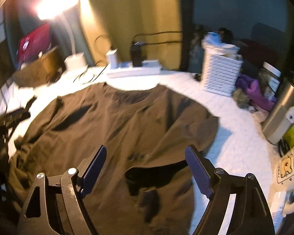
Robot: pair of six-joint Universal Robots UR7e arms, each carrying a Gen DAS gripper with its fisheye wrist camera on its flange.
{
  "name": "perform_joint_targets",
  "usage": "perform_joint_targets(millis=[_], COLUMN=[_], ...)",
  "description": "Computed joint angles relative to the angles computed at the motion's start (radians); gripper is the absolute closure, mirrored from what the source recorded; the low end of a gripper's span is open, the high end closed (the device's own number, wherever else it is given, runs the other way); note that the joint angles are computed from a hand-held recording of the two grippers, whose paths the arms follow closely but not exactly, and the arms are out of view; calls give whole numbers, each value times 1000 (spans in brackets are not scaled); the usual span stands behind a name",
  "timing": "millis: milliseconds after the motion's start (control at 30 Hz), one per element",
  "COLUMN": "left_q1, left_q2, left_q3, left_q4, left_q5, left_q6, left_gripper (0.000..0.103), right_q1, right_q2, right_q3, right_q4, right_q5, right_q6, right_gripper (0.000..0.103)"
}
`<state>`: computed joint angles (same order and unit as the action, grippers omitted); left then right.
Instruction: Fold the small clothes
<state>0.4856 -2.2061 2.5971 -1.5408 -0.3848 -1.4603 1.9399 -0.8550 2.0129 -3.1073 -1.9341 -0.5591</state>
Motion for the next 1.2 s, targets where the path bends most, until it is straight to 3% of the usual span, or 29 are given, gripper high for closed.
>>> perform_joint_targets(millis=[167, 300, 433, 667, 800, 1000, 1100, 1200], left_q1=[1, 5, 0, 2, 6, -33, -56, -62], left_q2=[3, 4, -6, -21, -15, -15, -23, -35], left_q3=[-9, -22, -34, -42, -44, -63, -71, -65], left_q4=[38, 95, 166, 231, 221, 328, 399, 404], left_q5=[0, 2, 2, -8, -5, -9, -16, -22], left_q6=[-29, -71, -124, -180, -173, -260, -324, -333], left_gripper=[1, 1, 1, 1, 1, 1, 1, 1], right_q1=[-67, -78, -70, -68, -44, 37, 59, 50], right_q2=[17, 49, 94, 120, 134, 141, 100, 53], right_q3=[-61, -78, -112, -162, -179, -169, -121, -82], right_q4=[130, 138, 122, 172, 217, 253, 189, 132], right_q5=[11, 38, 15, -1, 74, 179, 178, 111], right_q6=[138, 120, 106, 153, 106, -27, -59, -23], right_gripper=[19, 19, 19, 19, 19, 19, 19, 19])
